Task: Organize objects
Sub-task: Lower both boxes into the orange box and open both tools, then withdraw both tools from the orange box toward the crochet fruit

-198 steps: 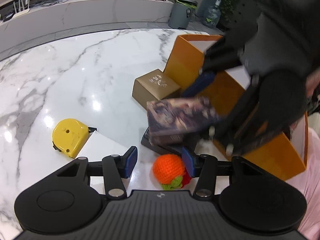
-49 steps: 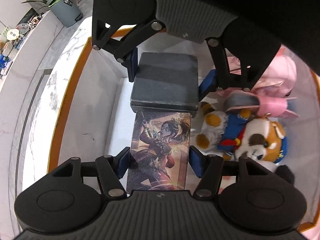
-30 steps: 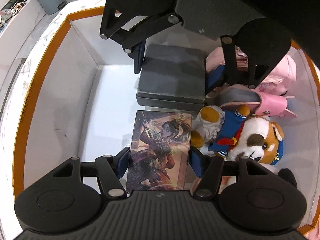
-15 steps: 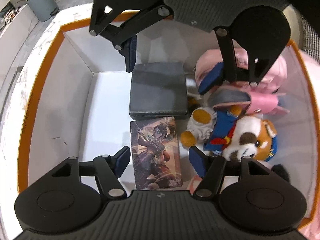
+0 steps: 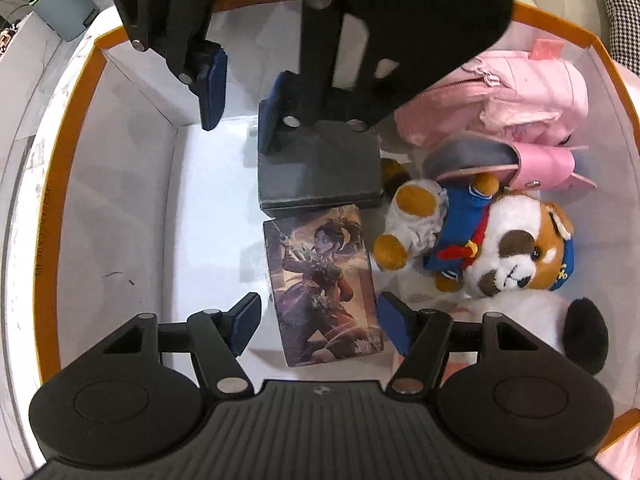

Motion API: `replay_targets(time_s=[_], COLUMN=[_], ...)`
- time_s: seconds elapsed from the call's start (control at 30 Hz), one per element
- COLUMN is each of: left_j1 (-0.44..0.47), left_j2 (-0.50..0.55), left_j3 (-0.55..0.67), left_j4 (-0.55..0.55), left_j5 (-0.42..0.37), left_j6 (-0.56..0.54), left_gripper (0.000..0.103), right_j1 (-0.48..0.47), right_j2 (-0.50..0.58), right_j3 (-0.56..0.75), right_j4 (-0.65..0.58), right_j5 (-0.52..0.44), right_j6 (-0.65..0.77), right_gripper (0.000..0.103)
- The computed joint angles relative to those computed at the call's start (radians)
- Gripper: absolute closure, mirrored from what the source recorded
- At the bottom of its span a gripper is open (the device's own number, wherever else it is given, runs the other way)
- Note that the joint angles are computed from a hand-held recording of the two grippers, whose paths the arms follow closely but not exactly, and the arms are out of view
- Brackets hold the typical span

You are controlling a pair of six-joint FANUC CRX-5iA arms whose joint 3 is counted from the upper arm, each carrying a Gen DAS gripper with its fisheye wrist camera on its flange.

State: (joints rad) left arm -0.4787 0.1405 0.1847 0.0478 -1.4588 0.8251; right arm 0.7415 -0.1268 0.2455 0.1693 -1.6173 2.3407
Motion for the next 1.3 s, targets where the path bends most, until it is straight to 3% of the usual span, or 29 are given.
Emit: replay_targets(time_s=[0.27, 0.53, 0.8, 1.3], left_j1=[0.031, 0.067, 0.107, 0.170], left_j2=[-0.025, -0.087, -0.138, -0.272], left_j3=[-0.063, -0.169, -0.252, -0.411], left_j4=[0.035, 0.087, 0.115, 0.125], left_j5=[0.007, 0.053, 0.065, 0.083], left_j6=[-0.099, -0.245, -0.331, -0.359], left_gripper=[0.031, 0.033, 0.033, 0.033], right_j1=[-0.005, -0.007, -0.016, 0.058], right_j2=[-0.017, -0.002, -0.009, -0.082], right_j3=[-0.040, -0.022, -0.009, -0.078], right_j4=[0.009, -0.032, -0.057, 0.025], right_j5=[0.058, -0.033, -0.053, -0.020], right_j6=[0.031, 0.118, 0.129, 0.049], right_gripper=[0.083, 0.101, 0.101, 0.097])
